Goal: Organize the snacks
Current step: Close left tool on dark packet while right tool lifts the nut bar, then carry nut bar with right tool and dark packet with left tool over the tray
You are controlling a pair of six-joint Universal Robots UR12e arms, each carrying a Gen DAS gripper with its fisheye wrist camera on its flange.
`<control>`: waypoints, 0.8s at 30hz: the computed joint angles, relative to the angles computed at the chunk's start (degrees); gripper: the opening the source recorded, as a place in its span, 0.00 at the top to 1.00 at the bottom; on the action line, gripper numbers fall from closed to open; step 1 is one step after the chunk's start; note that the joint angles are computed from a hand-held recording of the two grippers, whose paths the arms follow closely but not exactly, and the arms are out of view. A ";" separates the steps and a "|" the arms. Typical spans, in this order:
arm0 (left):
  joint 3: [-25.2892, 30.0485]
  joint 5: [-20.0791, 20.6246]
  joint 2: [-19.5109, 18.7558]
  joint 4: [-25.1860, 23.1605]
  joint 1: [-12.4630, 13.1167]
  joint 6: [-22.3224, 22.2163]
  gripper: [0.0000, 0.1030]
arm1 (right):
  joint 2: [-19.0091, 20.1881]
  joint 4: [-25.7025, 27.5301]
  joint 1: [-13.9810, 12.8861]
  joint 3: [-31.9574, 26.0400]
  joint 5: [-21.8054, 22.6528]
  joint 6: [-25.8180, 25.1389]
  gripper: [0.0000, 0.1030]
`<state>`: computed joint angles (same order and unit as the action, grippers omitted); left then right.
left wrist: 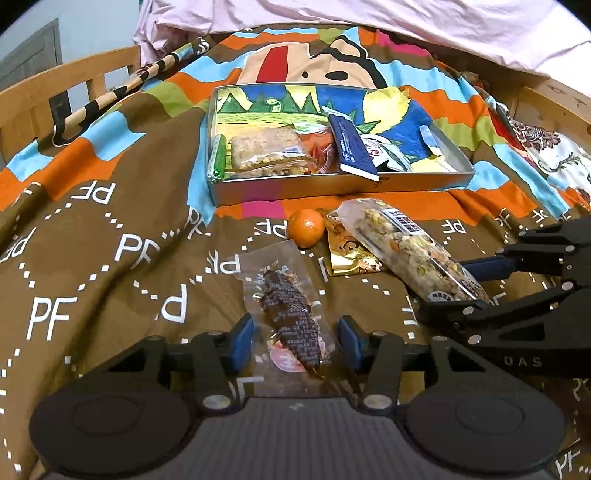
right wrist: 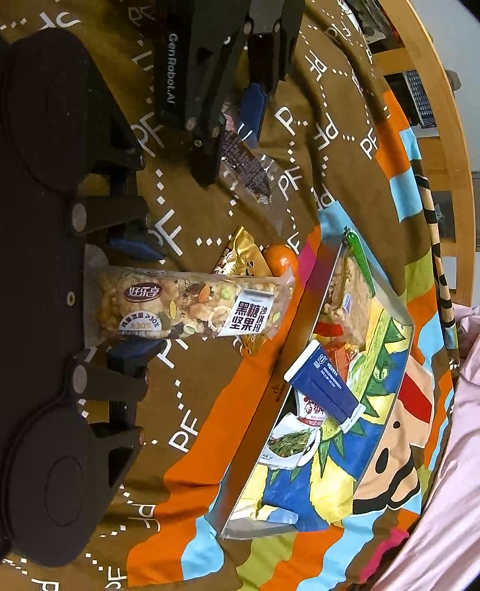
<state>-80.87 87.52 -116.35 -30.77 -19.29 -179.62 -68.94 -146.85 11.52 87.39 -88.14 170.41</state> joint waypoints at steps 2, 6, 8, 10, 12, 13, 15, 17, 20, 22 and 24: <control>0.41 0.52 -0.35 -0.35 -0.09 0.22 0.46 | 0.21 -0.50 0.00 0.03 -0.07 -0.05 0.52; 1.17 0.65 -1.25 0.14 0.08 -0.55 0.43 | 0.93 -1.51 -0.04 -0.11 0.38 0.01 0.46; 1.13 0.13 -1.43 0.40 0.29 -0.78 0.43 | 1.25 -1.62 -0.01 -0.33 0.51 -0.05 0.47; 1.04 0.36 -1.39 0.44 0.20 -0.27 0.44 | 1.28 -1.45 -0.06 -0.41 0.85 0.39 0.51; 1.08 1.24 -1.33 0.29 -0.04 0.35 0.46 | 1.19 -1.38 -0.15 -0.45 1.30 1.33 0.60; 1.08 1.41 -1.28 0.22 -0.11 0.33 0.51 | 1.10 -1.49 -0.18 -0.39 1.52 1.59 0.60; 0.87 1.63 -1.00 0.26 -0.20 -0.15 0.52 | 0.96 -2.42 -0.01 -0.07 0.95 1.27 0.60; 0.67 1.32 -0.63 -0.10 -0.16 -0.95 0.53 | 0.84 -3.46 0.35 0.28 -0.42 -0.16 0.60; 0.14 1.54 -0.06 0.17 -0.26 -1.54 0.54 | 0.61 -5.58 0.89 1.06 -2.26 -2.99 0.61; -0.37 1.50 0.39 0.77 -0.35 -1.83 0.54 | 0.43 -7.27 1.24 1.64 -3.37 -5.05 0.61; -0.76 1.60 0.76 1.36 -0.49 -1.82 0.54 | 0.23 -8.73 1.53 2.22 -4.21 -6.70 0.61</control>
